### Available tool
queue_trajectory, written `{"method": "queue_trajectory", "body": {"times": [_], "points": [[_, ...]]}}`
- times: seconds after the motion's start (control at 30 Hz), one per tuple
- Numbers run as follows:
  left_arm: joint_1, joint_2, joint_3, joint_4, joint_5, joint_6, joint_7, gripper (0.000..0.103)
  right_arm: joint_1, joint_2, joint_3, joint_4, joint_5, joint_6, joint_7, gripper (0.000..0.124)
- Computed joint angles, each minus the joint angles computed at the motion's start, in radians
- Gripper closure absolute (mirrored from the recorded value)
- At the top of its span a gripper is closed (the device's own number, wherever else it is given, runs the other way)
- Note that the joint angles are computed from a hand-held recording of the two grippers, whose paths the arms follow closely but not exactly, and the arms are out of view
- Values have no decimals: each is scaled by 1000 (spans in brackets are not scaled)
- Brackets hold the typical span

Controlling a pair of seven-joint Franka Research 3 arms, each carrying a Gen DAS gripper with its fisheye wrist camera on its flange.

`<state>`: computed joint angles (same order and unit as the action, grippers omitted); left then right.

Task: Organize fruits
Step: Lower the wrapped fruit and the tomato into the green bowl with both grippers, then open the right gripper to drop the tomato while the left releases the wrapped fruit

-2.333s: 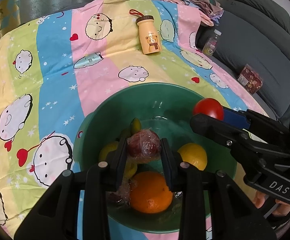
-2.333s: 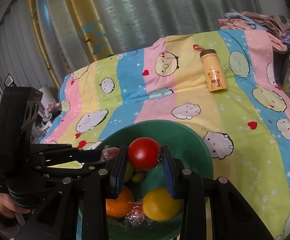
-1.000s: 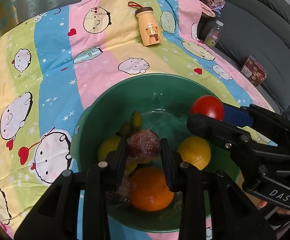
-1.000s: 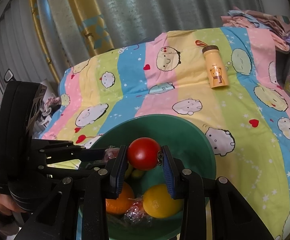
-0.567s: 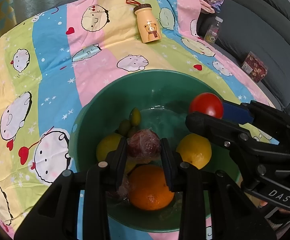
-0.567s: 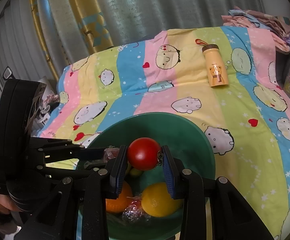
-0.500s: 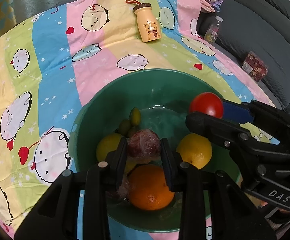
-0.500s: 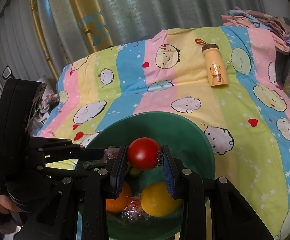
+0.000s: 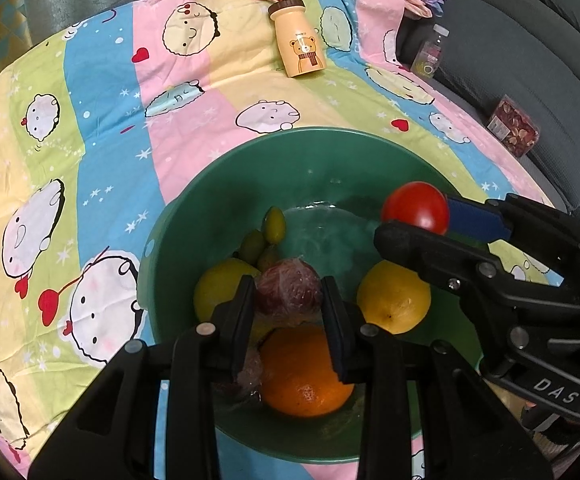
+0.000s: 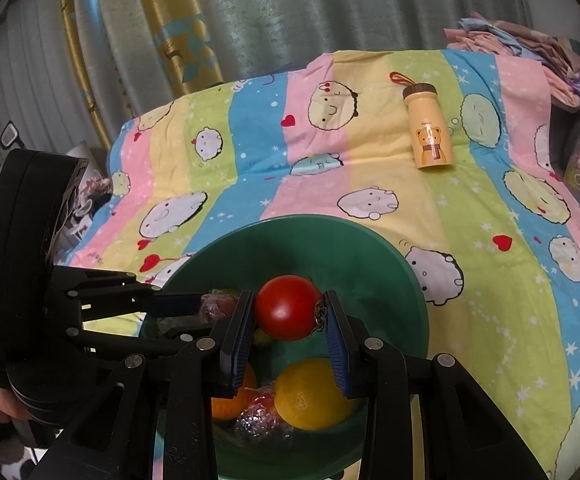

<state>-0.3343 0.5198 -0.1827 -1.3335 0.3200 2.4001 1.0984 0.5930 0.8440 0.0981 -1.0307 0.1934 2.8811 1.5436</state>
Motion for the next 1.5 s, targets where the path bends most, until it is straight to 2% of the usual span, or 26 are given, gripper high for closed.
{"method": "queue_trajectory", "body": {"times": [0.37, 0.5, 0.7, 1.2, 1.3, 1.4, 1.5], "points": [[1, 3, -2, 1, -9, -16, 3, 70, 14, 13, -26, 30, -25, -34, 33, 88], [0, 1, -1, -1, -10, -15, -2, 70, 16, 4, -29, 15, -31, -22, 41, 88], [-1, -8, 2, -10, -4, -11, -17, 60, 27, 6, -51, 20, -48, -25, 77, 88], [5, -22, -4, -26, -6, 6, -24, 56, 27, -9, -54, -1, -67, -15, 100, 88], [3, -24, -2, -28, -4, 7, -30, 50, 29, -7, -59, 5, -71, -21, 110, 87], [3, -25, -1, -29, -1, 5, -34, 50, 34, -11, -73, -1, -80, -19, 127, 79], [4, -26, 0, -29, 0, 4, -38, 47, 34, -13, -75, -4, -86, -19, 136, 76]]}}
